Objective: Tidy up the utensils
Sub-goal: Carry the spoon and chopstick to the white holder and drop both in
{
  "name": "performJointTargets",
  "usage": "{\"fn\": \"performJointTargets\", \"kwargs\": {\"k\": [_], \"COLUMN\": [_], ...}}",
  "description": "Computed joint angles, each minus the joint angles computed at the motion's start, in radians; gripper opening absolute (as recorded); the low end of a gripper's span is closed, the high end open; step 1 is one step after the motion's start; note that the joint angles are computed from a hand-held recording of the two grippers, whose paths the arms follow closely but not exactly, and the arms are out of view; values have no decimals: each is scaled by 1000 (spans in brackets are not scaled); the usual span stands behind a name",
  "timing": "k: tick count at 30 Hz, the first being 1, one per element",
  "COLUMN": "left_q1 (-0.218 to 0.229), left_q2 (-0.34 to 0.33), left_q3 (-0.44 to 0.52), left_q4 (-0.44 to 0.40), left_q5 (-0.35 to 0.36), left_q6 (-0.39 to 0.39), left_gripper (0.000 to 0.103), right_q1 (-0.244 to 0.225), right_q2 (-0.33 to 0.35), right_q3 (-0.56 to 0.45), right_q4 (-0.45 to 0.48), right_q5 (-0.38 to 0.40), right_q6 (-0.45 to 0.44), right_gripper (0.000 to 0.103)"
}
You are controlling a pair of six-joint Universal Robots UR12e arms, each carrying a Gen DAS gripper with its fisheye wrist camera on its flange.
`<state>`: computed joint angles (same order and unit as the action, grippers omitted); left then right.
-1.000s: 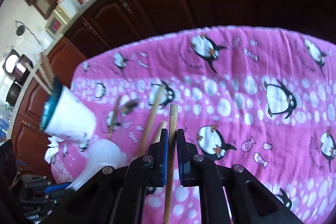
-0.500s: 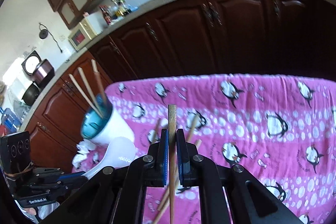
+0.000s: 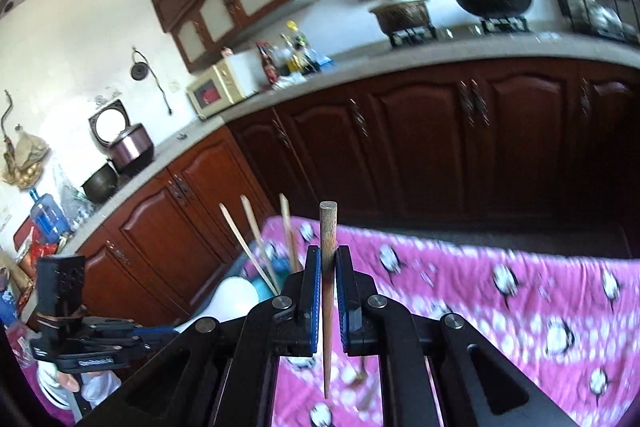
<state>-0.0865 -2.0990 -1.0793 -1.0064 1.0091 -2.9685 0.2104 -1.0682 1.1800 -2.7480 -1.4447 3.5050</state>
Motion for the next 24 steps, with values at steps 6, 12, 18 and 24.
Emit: {"fn": "performJointTargets", "kwargs": {"k": [6, 12, 18, 24], "left_q1": [13, 23, 34, 34], "left_q2": [-48, -71, -88, -102], "left_q3": [90, 148, 178, 208], "left_q4": [-112, -237, -320, -388], "left_q5": [7, -30, -67, -80], "left_q6": [-25, -14, -80, -145], "left_gripper": [7, 7, 7, 7], "right_q1": [19, 39, 49, 43], "right_q2": [71, 152, 214, 256], "right_q3": [-147, -289, -384, -443], "right_q4": [23, 82, 144, 201], "right_q5": [4, -8, -18, 14], "right_q6": [-43, -83, -113, -112], "right_gripper": [6, 6, 6, 6]}}
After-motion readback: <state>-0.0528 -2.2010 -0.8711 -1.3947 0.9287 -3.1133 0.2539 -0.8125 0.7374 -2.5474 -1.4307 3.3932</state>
